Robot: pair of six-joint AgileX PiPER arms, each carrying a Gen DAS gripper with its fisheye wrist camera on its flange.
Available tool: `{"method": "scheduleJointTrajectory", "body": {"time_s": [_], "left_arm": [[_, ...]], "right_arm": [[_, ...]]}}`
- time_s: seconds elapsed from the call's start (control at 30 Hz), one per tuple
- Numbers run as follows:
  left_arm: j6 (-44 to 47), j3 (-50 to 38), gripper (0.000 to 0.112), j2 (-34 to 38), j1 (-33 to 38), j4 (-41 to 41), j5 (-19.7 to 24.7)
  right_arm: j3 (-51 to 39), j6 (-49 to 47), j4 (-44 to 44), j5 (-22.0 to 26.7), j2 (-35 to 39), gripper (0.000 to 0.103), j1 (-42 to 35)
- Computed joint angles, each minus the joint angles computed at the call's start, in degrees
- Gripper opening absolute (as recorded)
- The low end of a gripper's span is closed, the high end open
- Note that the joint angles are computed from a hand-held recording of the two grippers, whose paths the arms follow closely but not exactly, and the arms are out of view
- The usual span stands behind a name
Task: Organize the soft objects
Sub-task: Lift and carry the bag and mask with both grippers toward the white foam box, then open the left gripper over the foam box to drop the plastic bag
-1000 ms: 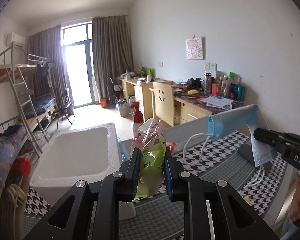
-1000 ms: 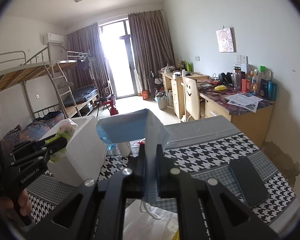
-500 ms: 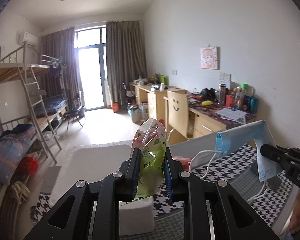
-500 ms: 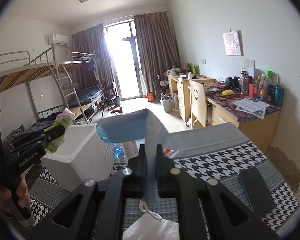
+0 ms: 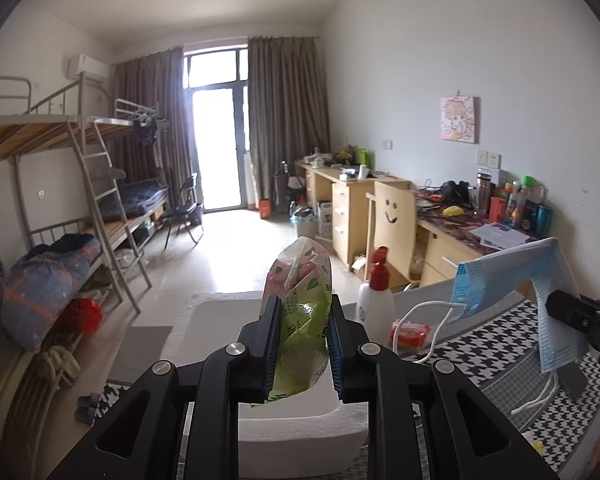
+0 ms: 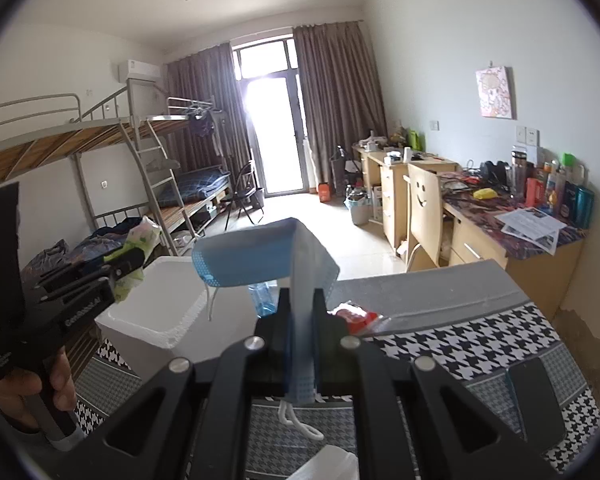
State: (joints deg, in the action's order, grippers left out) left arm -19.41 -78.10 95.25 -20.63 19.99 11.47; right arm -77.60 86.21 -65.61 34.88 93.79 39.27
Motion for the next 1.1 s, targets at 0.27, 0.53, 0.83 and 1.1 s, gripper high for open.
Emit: {"method": "scheduleJointTrajectory", "body": {"time_s": [0.27, 0.53, 0.83, 1.1], "left_arm": [[11.1, -5.6, 0.023, 4.0, 2.6, -11.9, 4.5], [19.7, -12.1, 0.023, 9.8, 5.2, -22.3, 9.5], [25.8, -13.6, 0.081, 11.1, 7.4, -29.8, 11.0], [20.8, -8.9, 0.093, 7.0, 8.0, -24.8, 6.8]], "right_arm": [[-3.9, -5.2, 4.5, -1.7, 2.5, 0.011, -0.7], [-6.4, -8.2, 6.9, -1.9, 4.3, 0.011, -0.8], [-8.4, -10.4, 9.5, -0.9, 5.9, 0.011, -1.4], [-11.0, -13.6, 12.8, -0.6, 7.5, 0.011, -1.8]]}}
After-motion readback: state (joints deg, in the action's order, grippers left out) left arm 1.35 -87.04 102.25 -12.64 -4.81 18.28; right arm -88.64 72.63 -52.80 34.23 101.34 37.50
